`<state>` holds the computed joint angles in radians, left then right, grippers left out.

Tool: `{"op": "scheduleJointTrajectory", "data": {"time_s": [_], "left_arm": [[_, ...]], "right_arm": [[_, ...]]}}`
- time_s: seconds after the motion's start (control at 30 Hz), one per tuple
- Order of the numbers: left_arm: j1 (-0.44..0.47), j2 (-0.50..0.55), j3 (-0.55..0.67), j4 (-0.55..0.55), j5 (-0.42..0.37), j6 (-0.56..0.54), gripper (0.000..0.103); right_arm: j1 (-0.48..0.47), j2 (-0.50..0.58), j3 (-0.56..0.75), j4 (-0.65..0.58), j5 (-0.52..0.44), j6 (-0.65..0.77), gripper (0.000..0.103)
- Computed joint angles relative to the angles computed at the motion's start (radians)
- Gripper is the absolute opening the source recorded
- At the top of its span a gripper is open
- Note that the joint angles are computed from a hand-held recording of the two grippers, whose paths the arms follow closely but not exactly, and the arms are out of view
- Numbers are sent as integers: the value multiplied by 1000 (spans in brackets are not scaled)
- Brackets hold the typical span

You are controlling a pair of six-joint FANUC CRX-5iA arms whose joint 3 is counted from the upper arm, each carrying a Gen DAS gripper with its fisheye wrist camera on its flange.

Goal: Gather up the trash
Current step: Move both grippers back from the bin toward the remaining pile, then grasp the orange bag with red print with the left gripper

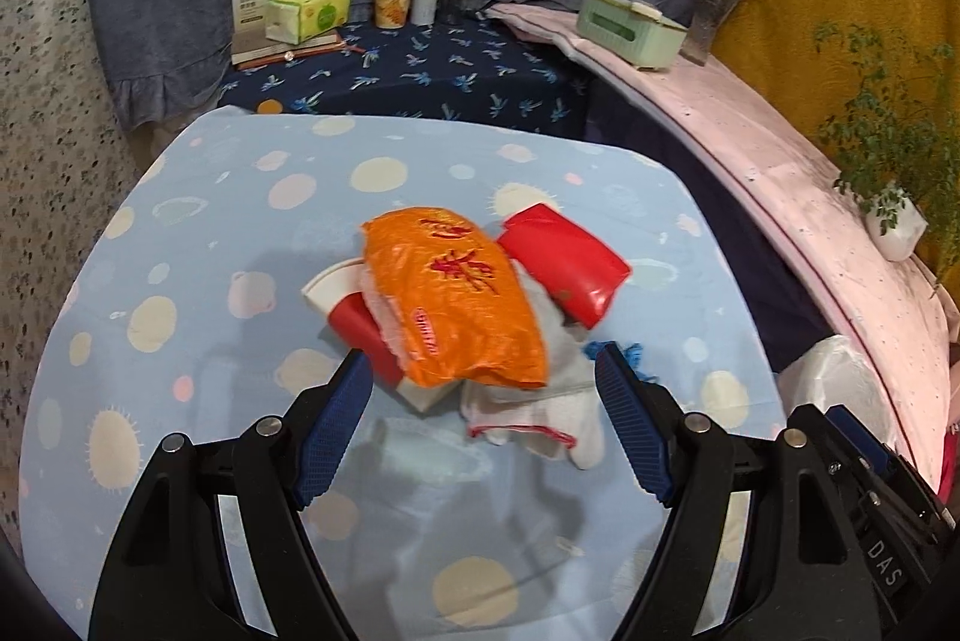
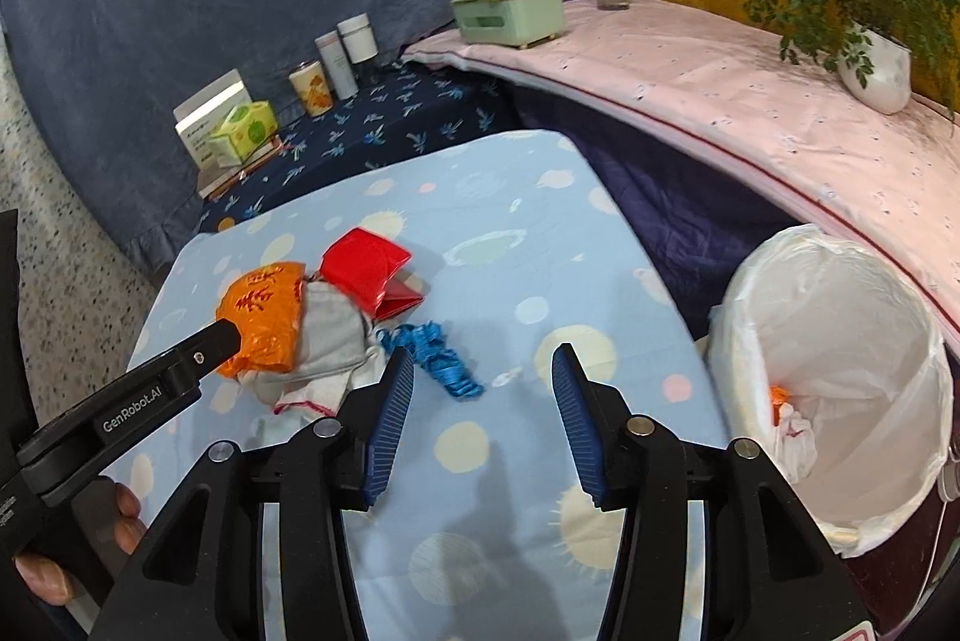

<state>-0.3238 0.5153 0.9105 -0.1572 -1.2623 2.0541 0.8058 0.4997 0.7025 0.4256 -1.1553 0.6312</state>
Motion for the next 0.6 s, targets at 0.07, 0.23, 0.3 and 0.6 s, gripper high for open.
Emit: {"op": "scheduleJointTrajectory", "data": {"time_s": [0.07,0.23,0.3,0.6], "left_arm": [[9,5,0,-3,-5,0,73],[16,42,51,-21,-32,-24,73],[21,66,82,-14,-49,-36,73],[45,127,123,54,-57,-83,52]], "right_arm": [[-3,26,34,-29,-8,20,47],[-13,103,133,-70,-55,66,47],[-19,140,182,-85,-78,82,48],[-46,273,354,-140,-161,134,51]]}}
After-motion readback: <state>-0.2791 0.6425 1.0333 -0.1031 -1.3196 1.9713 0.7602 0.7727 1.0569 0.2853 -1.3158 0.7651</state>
